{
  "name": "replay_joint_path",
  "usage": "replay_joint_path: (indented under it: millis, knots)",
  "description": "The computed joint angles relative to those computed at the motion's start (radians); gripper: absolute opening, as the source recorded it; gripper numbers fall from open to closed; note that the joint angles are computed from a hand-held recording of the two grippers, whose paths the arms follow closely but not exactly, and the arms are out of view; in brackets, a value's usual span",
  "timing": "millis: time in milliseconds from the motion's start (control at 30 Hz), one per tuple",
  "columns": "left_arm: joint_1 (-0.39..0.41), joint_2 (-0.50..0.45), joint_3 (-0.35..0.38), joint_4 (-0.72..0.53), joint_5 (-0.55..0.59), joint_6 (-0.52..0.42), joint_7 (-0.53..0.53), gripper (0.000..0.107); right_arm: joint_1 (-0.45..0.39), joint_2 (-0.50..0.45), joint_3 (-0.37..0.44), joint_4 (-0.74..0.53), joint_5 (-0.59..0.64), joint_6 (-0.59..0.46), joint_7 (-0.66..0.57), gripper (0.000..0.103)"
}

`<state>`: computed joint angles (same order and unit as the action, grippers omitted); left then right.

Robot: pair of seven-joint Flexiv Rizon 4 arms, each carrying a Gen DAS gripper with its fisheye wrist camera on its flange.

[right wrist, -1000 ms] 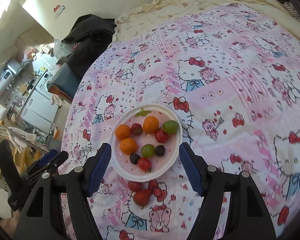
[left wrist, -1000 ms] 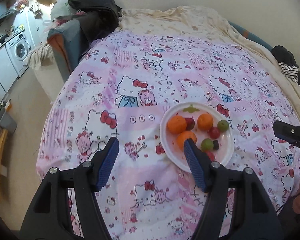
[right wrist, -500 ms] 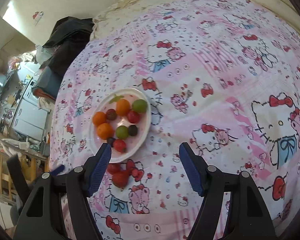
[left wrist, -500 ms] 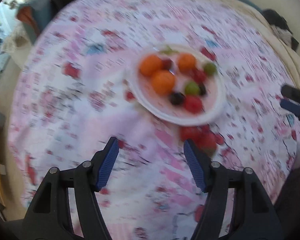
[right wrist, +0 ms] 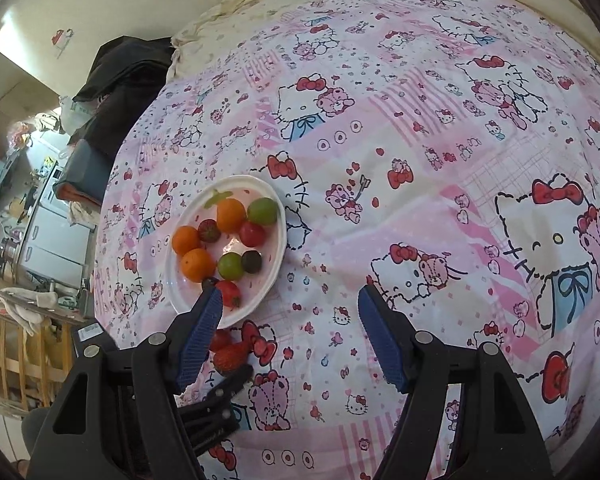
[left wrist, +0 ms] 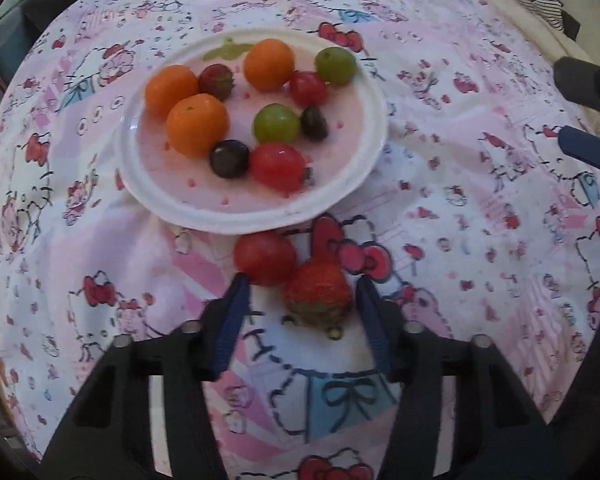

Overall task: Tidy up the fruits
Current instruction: 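Grasp a red strawberry with the left gripper while the right gripper grasps a red tomato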

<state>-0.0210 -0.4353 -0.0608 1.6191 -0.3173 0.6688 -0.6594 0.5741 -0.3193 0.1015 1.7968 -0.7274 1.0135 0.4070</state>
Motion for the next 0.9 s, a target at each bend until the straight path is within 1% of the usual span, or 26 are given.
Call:
replay_joint_path:
  millis: [33,67,100,200,333,433,533,567,600,667,700,767,800,833,867,900]
  knots:
    - [0.012,-0.002,-0.006,-0.008,-0.022,-0.028,0.003,0.039,-0.001,-0.003,0.001,-0.002,0.005,0.001,-0.003,0.073]
    - [0.023,-0.004,-0.01,-0.019,-0.039,-0.07,0.004,0.029,-0.002,-0.006,0.002,-0.005,0.008,0.001,-0.007,0.073]
    - [0.028,-0.002,-0.007,-0.028,-0.042,-0.101,0.001,0.029,-0.002,-0.011,0.004,-0.013,0.015,-0.004,-0.018,0.073]
    - [0.046,0.018,-0.006,-0.018,-0.072,-0.114,0.031,0.028,0.0,-0.028,0.008,-0.037,0.037,-0.016,-0.053,0.073]
    - [0.08,0.025,0.011,-0.051,-0.107,-0.171,0.018,0.028,0.001,-0.071,0.016,-0.078,0.096,0.016,-0.109,0.073]
    - [0.1,0.026,0.025,-0.063,-0.121,-0.128,0.014,0.028,-0.004,-0.132,0.036,-0.139,0.183,0.05,-0.2,0.073]
    - [0.115,0.015,0.037,-0.073,-0.126,-0.04,-0.001,0.028,-0.023,-0.22,0.089,-0.244,0.322,0.049,-0.344,0.073]
    - [0.118,0.008,0.037,-0.079,-0.127,-0.027,-0.014,0.028,-0.03,-0.25,0.106,-0.28,0.367,0.05,-0.387,0.073]
    - [0.125,-0.003,0.038,-0.094,-0.127,-0.021,-0.029,0.028,-0.03,-0.271,0.114,-0.309,0.399,0.038,-0.418,0.073]
    - [0.135,-0.023,0.039,-0.119,-0.118,-0.011,-0.05,0.028,-0.03,-0.324,0.133,-0.392,0.454,-0.02,-0.494,0.071]
    - [0.138,-0.032,0.039,-0.128,-0.113,-0.007,-0.058,0.028,-0.029,-0.353,0.142,-0.438,0.478,-0.051,-0.535,0.069]
    - [0.143,-0.045,0.037,-0.14,-0.103,-0.001,-0.07,0.028,-0.024,-0.402,0.151,-0.516,0.518,-0.102,-0.605,0.059]
    - [0.147,-0.047,0.036,-0.141,-0.1,-0.002,-0.071,0.028,-0.019,-0.417,0.149,-0.542,0.534,-0.119,-0.627,0.058]
    - [0.151,-0.049,0.035,-0.143,-0.097,-0.005,-0.072,0.028,-0.016,-0.437,0.151,-0.576,0.552,-0.145,-0.659,0.055]
    - [0.154,-0.05,0.034,-0.144,-0.096,-0.007,-0.073,0.028,-0.012,-0.446,0.146,-0.594,0.566,-0.16,-0.677,0.049]
    - [0.155,-0.051,0.033,-0.146,-0.094,-0.009,-0.076,0.028,-0.003,-0.451,0.134,-0.605,0.575,-0.172,-0.687,0.047]
